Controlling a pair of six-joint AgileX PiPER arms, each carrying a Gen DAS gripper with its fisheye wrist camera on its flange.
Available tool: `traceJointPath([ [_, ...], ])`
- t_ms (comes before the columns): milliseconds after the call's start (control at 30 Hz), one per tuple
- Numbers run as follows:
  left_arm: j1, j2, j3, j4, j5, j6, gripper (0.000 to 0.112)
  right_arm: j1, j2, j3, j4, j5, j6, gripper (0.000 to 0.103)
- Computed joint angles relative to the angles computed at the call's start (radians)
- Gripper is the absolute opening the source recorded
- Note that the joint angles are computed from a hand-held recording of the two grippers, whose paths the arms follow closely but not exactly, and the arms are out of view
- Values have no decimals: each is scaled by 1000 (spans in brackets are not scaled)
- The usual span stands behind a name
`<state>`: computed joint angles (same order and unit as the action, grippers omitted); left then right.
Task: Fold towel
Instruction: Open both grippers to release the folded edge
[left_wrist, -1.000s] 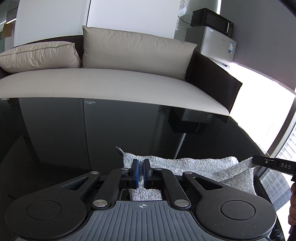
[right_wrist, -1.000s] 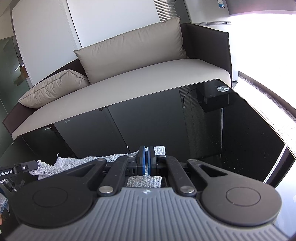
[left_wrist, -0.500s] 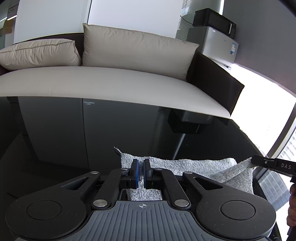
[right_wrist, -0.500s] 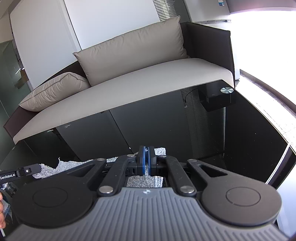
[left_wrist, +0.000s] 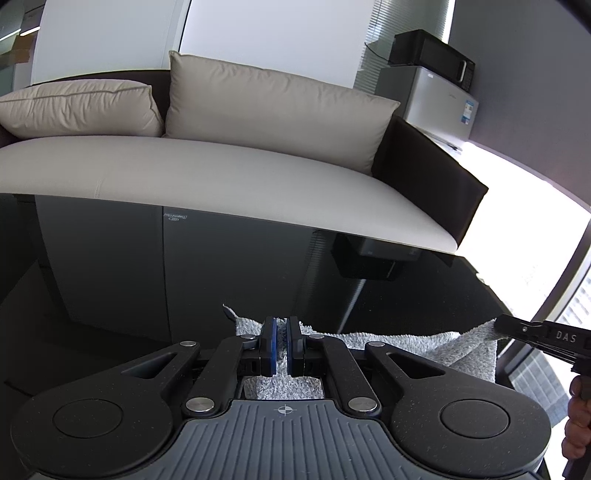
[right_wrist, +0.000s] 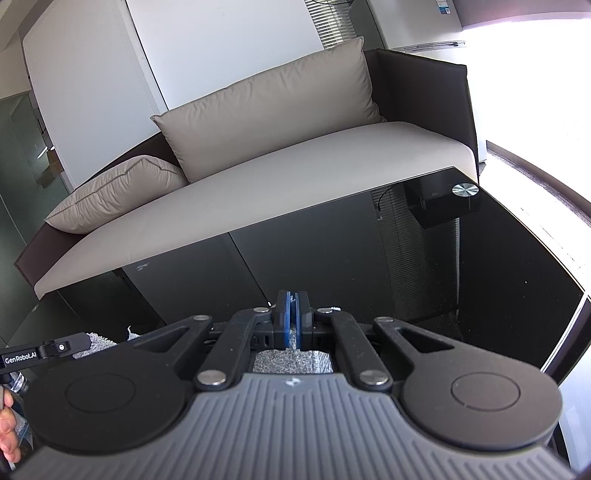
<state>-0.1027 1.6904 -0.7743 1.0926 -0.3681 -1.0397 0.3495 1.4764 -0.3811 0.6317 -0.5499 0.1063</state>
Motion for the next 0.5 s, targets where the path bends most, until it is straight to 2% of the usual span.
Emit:
traceJointPath([
  [167,-23,53,-50,-44,48,25,7,-46,48,-29,-77,16,71,2],
  [400,-13,126,-102,-56,65,15,11,-110,108,-37,-181,21,203,3],
  [500,-3,113,-98,15,57,-34,14,-126,116,-33,-198,26,227,3],
])
